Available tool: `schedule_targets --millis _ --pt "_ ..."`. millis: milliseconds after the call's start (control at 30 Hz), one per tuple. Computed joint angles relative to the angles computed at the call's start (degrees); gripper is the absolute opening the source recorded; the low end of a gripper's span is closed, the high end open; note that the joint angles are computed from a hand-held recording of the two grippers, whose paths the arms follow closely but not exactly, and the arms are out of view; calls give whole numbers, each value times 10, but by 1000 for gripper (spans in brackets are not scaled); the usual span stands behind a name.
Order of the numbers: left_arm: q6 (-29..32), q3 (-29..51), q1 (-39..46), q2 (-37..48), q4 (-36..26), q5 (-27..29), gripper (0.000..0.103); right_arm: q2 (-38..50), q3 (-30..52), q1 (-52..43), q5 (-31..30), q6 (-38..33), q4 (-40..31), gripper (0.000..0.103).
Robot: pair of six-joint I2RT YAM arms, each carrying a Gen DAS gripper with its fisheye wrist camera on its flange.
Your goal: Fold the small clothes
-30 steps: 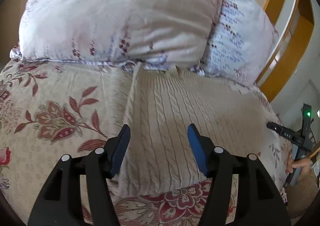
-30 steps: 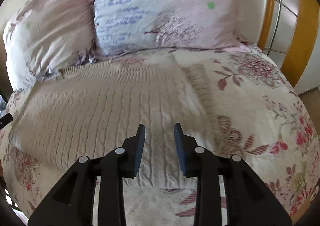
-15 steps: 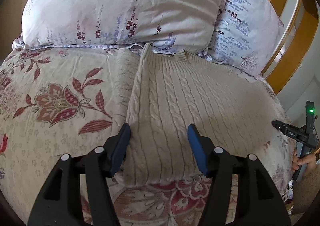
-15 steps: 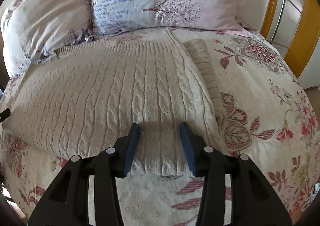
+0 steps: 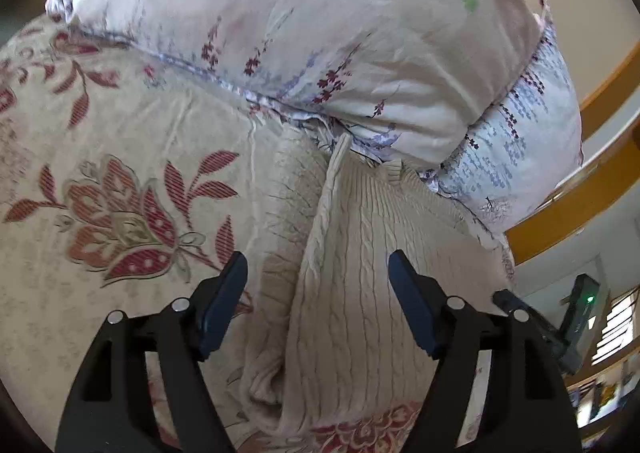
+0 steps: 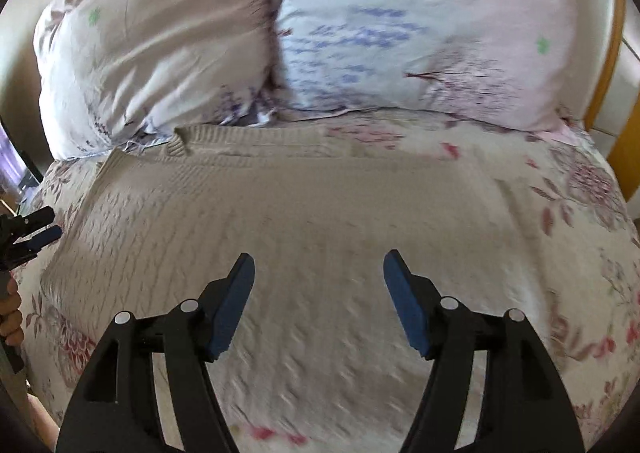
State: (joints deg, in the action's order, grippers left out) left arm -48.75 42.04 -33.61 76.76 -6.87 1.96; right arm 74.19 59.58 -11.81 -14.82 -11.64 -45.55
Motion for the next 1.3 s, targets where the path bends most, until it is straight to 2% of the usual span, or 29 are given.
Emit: schedule_targets --millis 133,267,367,700,900,1033,1100,1167,1300 --pt "-10 2 19 25 28 43 75 0 -17 44 29 18 35 69" --pt "-19 8 29 47 43 60 75 16 -31 78 75 21 48 70" --pt "-26 6 36 59 66 73 75 12 -41 80 79 22 59 71" --pt "-35 30 27 90 76 75 74 16 -42 76 74 19 62 73" --pt "-52 32 23 100 87 89 59 15 -44 72 67 18 65 74" --pt "-56 34 19 109 92 92 42 14 -45 75 68 23 66 74" --pt "-60 34 19 112 94 92 38 14 -46 75 68 23 66 74" --pt "-64 34 20 113 95 94 28 14 -46 74 67 22 66 74" --pt "-67 28 23 109 105 100 23 14 -46 74 67 23 67 74"
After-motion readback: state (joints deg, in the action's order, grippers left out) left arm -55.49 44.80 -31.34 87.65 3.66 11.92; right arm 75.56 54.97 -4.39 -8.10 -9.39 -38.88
